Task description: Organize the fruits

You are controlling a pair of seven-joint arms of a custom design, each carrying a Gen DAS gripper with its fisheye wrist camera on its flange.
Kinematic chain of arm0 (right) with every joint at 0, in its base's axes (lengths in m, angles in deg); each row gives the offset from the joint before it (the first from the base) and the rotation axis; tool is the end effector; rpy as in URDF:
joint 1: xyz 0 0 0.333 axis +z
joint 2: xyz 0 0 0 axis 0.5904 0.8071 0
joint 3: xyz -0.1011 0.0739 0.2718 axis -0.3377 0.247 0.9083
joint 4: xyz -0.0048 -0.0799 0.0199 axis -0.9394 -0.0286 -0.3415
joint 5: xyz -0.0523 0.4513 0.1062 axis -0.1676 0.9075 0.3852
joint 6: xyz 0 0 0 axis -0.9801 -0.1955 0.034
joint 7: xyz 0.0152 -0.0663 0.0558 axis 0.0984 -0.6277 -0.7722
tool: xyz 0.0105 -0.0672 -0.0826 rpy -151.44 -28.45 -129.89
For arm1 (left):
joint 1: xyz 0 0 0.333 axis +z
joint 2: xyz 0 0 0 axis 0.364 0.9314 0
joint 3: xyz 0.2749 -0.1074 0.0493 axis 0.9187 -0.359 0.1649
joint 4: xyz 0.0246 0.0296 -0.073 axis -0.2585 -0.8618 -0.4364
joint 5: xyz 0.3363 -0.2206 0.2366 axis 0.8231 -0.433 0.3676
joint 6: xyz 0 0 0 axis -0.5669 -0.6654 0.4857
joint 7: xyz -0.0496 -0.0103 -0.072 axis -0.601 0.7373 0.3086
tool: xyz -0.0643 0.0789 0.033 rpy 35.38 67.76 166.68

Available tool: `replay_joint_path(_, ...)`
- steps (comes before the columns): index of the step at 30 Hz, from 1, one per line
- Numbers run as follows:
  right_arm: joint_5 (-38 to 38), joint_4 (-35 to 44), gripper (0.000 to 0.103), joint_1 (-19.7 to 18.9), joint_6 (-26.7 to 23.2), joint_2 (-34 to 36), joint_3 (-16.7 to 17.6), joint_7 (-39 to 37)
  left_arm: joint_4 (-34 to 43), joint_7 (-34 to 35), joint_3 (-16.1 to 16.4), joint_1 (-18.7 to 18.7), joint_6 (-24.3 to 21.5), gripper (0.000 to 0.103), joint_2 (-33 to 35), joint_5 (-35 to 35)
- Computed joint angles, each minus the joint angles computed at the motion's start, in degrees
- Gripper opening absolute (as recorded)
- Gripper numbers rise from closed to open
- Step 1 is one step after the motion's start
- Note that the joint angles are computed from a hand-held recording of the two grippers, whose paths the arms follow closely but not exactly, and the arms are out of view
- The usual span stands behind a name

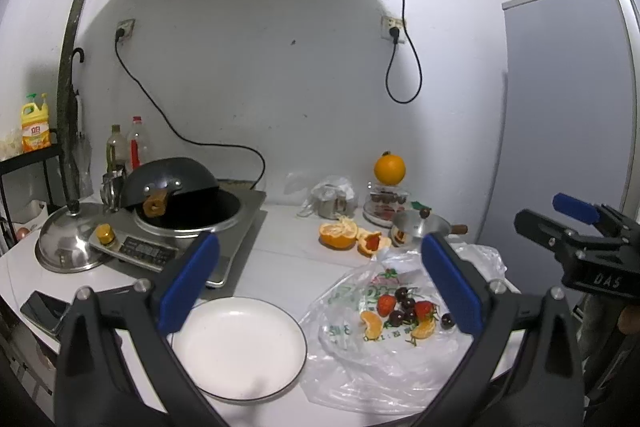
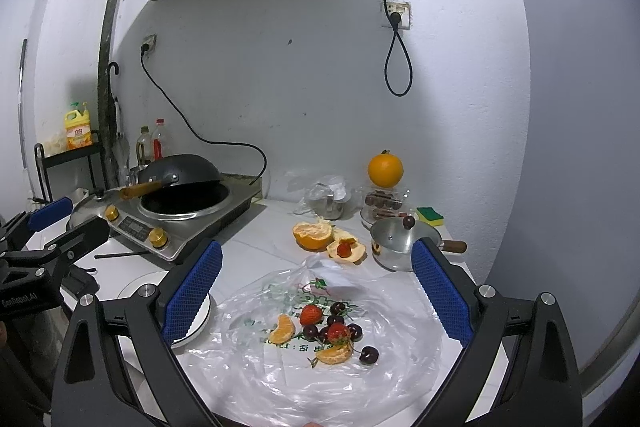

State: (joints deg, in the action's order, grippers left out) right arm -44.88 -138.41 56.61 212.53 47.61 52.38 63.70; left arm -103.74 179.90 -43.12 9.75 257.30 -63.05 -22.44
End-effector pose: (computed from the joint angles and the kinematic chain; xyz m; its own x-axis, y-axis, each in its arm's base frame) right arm 0.7251 0.2794 0.5432 0.3521 -0.9344 0.0547 -0.2411 -0.1470 -0.9593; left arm 0.6679 -0.1838 0.5334 0.0820 -0.9914 0.1025 -0.2137 -0.1179 -0.9698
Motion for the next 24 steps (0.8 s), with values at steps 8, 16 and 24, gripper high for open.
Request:
replay_joint_path(8,0.2,-0.3,0.097,-0.4,0.2,-0.2,0.9,-0.5,0.0,-0.1,0.1,0.0,-0.4,0.102,0.1,0.0)
replay_joint_path(16,0.3,-0.3,0.097,0.2,0.1,-0.2,0.3,-0.5,-0.3,-1.0,0.2,-0.1,-0.3,0.102,0.2,1.0)
replay_joint_path(24,0.7,0.9,0.097,-0.8,-0.9,0.4,1.7,-1.2,0.1,0.3,0.4,-0.1,-0.9,0.102,0.2,0.4)
